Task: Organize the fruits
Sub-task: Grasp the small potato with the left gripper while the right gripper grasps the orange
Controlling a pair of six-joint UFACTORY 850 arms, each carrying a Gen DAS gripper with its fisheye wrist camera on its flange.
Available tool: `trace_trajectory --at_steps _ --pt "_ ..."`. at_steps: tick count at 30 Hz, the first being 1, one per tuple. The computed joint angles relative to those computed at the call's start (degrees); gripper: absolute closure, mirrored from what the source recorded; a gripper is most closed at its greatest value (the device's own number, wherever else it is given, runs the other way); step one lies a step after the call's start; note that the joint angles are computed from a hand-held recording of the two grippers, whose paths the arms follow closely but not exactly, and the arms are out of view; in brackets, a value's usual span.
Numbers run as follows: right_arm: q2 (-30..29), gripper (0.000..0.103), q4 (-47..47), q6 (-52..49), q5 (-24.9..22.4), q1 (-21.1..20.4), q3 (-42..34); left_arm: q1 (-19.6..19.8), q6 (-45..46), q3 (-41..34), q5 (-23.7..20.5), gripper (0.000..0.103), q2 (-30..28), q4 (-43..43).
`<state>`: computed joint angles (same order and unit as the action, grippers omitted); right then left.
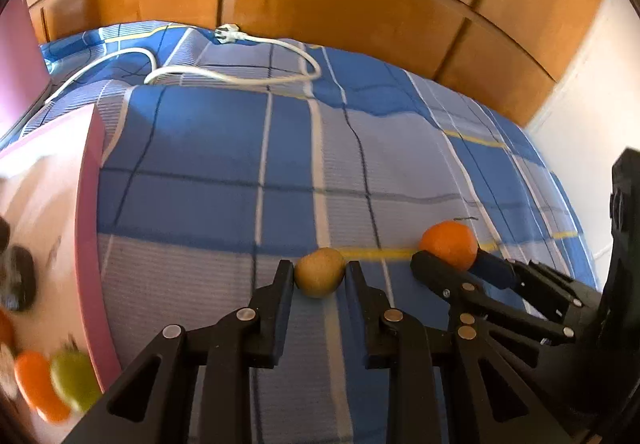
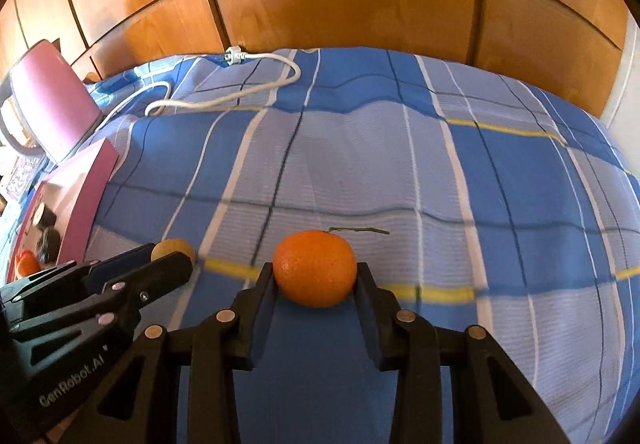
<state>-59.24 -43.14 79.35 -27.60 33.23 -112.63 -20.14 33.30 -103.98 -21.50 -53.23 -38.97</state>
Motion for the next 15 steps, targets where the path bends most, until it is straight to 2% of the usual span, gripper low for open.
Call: trace_trajectory --at_steps 6,9,15 --pt "3.97 0.064 -4.6 6.09 0.93 1.61 7.24 -0.37 8.42 8.0 2.2 0.078 4.68 -6.76" --pt "6.09 0.064 -8.81 12.25 2.11 2.27 11.26 -0.66 12.67 12.29 3.32 0.078 6.99 -10.01" --pt "8.07 0.064 -15.14 21.05 3.19 2.99 15.25 -1.85 22.87 17.57 7.29 0.078 9.8 -17.08"
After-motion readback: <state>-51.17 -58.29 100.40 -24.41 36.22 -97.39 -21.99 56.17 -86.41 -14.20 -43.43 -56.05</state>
